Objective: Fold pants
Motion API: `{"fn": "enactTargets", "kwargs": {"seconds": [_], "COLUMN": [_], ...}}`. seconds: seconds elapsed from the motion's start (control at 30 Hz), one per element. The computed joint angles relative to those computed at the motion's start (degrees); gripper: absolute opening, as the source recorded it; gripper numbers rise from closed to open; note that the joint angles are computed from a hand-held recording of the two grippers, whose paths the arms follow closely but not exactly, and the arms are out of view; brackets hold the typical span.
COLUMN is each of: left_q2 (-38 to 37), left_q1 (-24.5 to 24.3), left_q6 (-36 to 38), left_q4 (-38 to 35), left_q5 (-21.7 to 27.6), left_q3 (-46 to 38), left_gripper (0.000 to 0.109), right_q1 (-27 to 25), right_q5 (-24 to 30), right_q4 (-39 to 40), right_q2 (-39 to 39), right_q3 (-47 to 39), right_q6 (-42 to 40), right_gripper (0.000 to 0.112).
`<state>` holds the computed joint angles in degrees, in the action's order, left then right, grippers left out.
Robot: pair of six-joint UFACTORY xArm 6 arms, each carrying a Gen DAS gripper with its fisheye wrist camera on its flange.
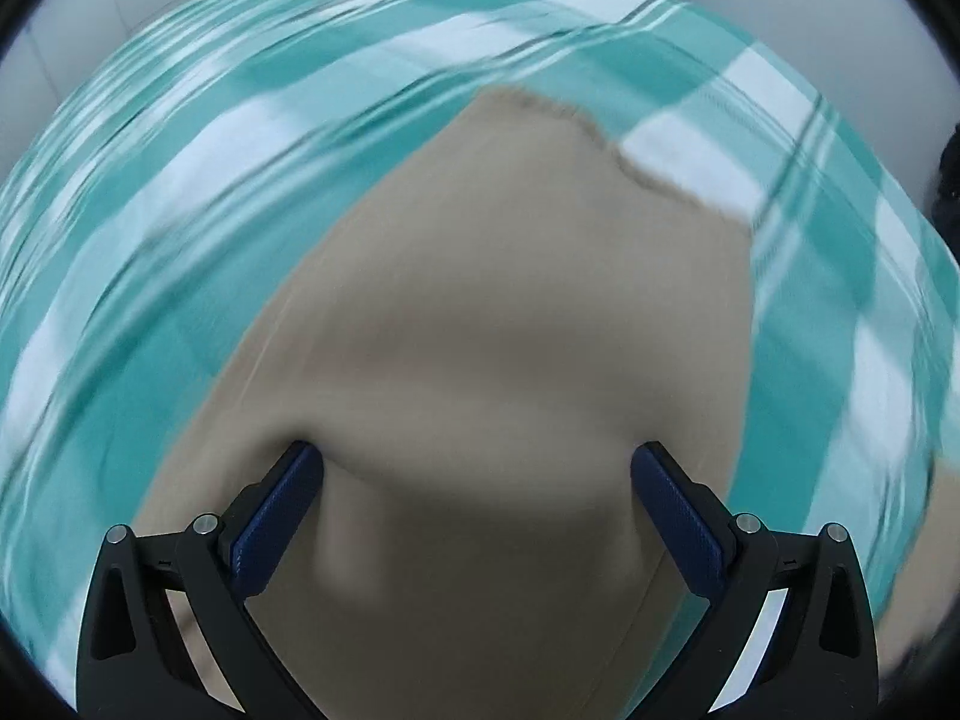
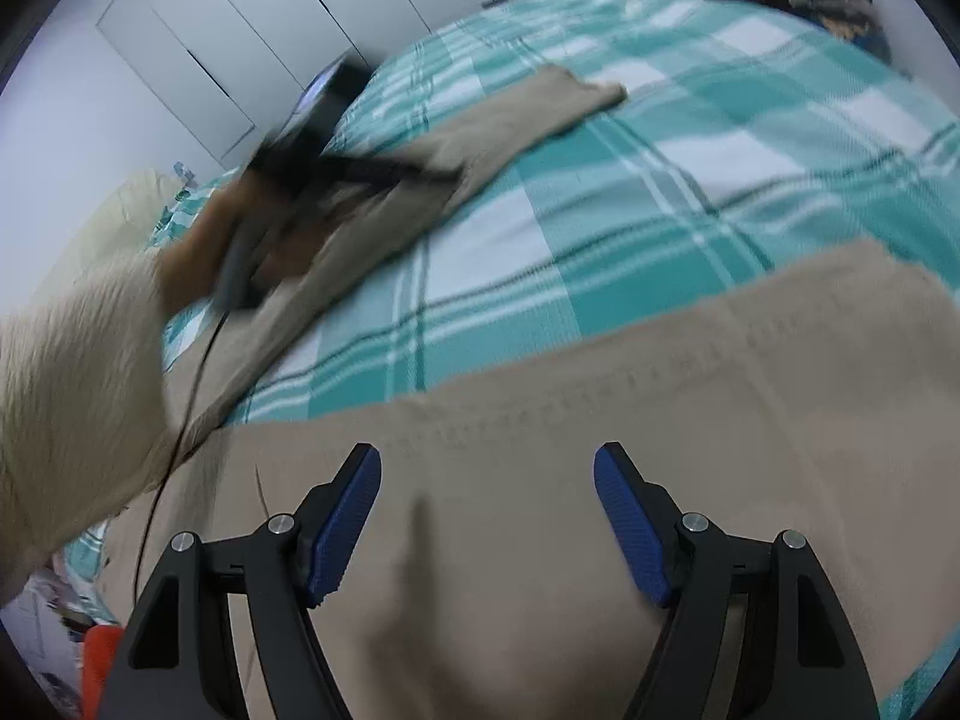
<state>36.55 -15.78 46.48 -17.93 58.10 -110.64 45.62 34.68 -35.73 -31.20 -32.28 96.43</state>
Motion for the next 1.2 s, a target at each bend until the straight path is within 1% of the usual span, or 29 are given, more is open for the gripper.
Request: {"fn": "enactTargets", "kwargs": {"seconds": [0.1,0.13,0.17,0.23,0.27,0.3,0.37,0.4,0.43,0.47,0.5,0.53,0.6,0.67,0.7,0.73,0.77,0.8,0.83,0.93,0.97,1.0,1.07,1.1,1.13,1.2], "left_q2": [2.1,1.5,0.3,-2.1,-5.4,-8.4,-17.9,-23.9,-29.8,-35.6,-39.7,-43.8,-53.3,-58.5,-60.5,-60.9,-60.8,-59.6,-58.5,-53.1,-50.8,-47.9,-44.4,-43.9,-44.0,-45.0], "left_q1": [-4.5,-4.8,-4.8,-4.4,-2.9,-2.4,1.7,4.6,5.5,8.4,10.8,13.2,20.0,26.2,30.1,33.1,37.1,40.6,42.7,49.8,51.5,53.7,56.4,57.3,57.2,58.4], "left_q6": [-6.5,-7.8,-8.9,-8.8,-7.6,-6.9,-1.2,2.4,3.7,7.0,9.1,10.2,12.0,11.7,12.7,13.6,13.5,11.2,9.1,2.7,0.5,-1.2,-3.5,-2.5,-1.5,4.5], "left_q4": [3.1,3.4,3.7,2.4,0.5,-1.0,-6.0,-7.5,-7.7,-8.3,-8.2,-7.5,-4.2,1.5,3.9,3.9,3.9,5.9,8.3,19.0,20.7,20.4,18.3,16.5,14.9,8.9], "left_q5": [-5.6,-6.8,-8.2,-9.4,-7.9,-8.3,-8.1,-5.6,-5.2,-4.0,-4.4,-4.5,-3.2,-4.9,-7.0,-8.6,-8.8,-8.9,-10.2,-20.6,-21.7,-21.2,-20.4,-21.6,-22.4,-24.8], "left_q3": [-1.4,-0.4,1.4,4.4,7.6,11.1,21.5,27.4,33.4,39.4,44.0,48.8,59.5,67.1,70.4,71.4,71.0,69.6,68.6,66.7,65.1,62.3,58.7,58.7,59.0,60.9], "left_gripper": [0.103,0.103,0.102,0.1,0.1,0.1,0.101,0.101,0.101,0.101,0.101,0.101,0.101,0.101,0.102,0.102,0.102,0.103,0.102,0.103,0.103,0.103,0.103,0.103,0.103,0.103], "right_q1": [-0.2,0.0,0.1,0.8,1.1,1.3,1.2,0.9,0.7,0.8,0.8,1.2,2.2,3.4,3.9,4.3,4.6,4.6,5.4,8.6,9.7,10.2,10.9,11.2,11.6,11.7], "right_q5": [0.3,1.4,2.5,6.4,9.3,11.5,15.1,15.6,16.4,17.0,17.5,18.6,20.9,23.2,24.0,24.5,25.1,25.1,26.5,34.7,36.7,37.6,39.2,40.0,41.2,41.3], "right_q4": [0.9,0.8,0.7,0.6,1.0,1.3,1.9,2.4,2.9,3.2,3.4,3.7,4.0,4.0,3.9,3.7,3.4,2.8,2.6,2.0,2.0,1.9,0.9,0.8,0.4,-0.1], "right_q2": [-0.9,-1.3,-1.7,-2.7,-3.3,-3.9,-5.4,-6.4,-7.0,-7.0,-6.8,-5.8,-2.6,0.1,1.3,1.8,2.2,2.1,1.8,1.6,1.5,1.7,3.4,4.3,5.6,6.3], "right_q3": [0.5,0.3,0.2,-0.1,-0.4,-0.5,-0.1,0.5,0.8,0.7,0.5,-0.4,-2.8,-4.6,-5.3,-5.4,-5.6,-5.4,-5.5,-6.5,-6.6,-6.7,-7.5,-8.0,-8.7,-8.6], "right_q6": [-1.1,-1.2,-1.1,-0.8,-1.0,-0.9,-0.2,-0.2,-0.1,-0.3,-1.0,-2.0,-4.3,-5.5,-5.8,-5.9,-5.9,-5.7,-4.9,-1.0,-0.3,-0.3,-0.4,-0.5,-0.4,0.5], "right_gripper": [0.073,0.073,0.073,0.073,0.073,0.073,0.073,0.073,0.073,0.073,0.073,0.074,0.079,0.083,0.084,0.085,0.085,0.084,0.084,0.084,0.084,0.084,0.086,0.089,0.092,0.094]}}
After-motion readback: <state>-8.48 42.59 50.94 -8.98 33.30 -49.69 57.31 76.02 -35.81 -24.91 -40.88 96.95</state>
